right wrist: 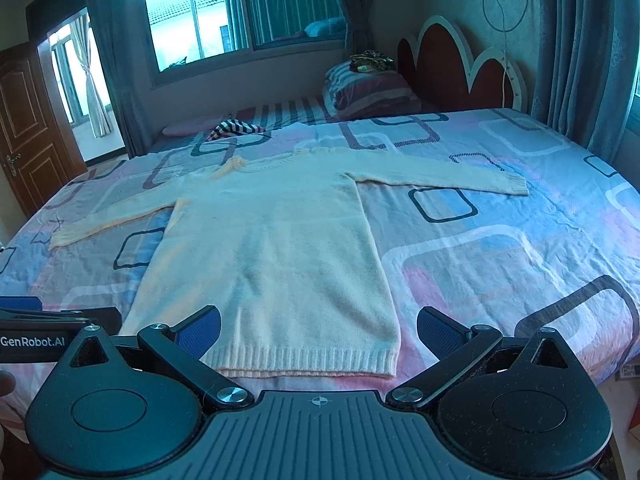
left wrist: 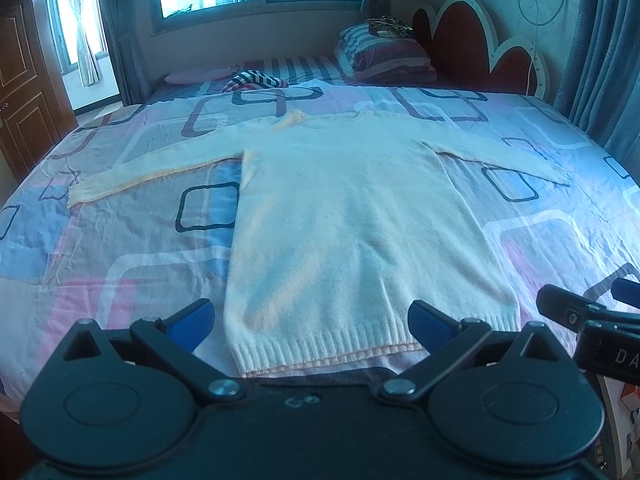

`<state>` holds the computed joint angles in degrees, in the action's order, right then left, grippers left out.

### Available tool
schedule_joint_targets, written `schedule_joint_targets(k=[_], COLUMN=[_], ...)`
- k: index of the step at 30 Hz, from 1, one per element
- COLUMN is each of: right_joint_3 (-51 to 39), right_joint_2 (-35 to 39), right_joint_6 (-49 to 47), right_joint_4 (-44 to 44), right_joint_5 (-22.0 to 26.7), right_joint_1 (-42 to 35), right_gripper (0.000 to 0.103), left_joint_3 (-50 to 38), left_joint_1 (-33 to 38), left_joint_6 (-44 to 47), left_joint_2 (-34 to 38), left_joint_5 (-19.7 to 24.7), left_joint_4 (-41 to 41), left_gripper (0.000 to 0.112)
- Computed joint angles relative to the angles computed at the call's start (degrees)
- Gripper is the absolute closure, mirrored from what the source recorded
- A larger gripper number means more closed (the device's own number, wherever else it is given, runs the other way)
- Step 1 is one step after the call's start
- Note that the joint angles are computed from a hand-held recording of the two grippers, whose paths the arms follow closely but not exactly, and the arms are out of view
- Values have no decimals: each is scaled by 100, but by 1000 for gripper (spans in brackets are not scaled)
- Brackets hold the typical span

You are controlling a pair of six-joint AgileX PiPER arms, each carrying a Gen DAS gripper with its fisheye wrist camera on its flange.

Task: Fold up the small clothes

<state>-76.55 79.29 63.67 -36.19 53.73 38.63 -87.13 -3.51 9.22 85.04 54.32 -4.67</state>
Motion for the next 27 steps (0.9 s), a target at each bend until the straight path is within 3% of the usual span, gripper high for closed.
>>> schedule_joint_targets(k=[11,16,20,27], right_joint_3=[-764,-909,-1192,-1699], right_joint_2=[649,948,1295,1967], right_joint_6=[-1153,-1422,-1799,-2433], right_joint_4=[770,1001,1270,1797], right_joint_5=[320,-24,-128,-452], right_joint_1=[-835,-1307,-1706,-2453], right_gripper=[0,0,0,0], left_joint_3=[-1018,-1627,-2378,-4327], left_joint_1=[-69,-222,-313,-428], left_joint_6=[-390,-650,-803,-1040], left_joint_2=[968,1515,2118,3428], left_joint_5=[-19,136,406,1252], left_joint_4=[332,724,802,808], left_gripper=[10,10,10,10])
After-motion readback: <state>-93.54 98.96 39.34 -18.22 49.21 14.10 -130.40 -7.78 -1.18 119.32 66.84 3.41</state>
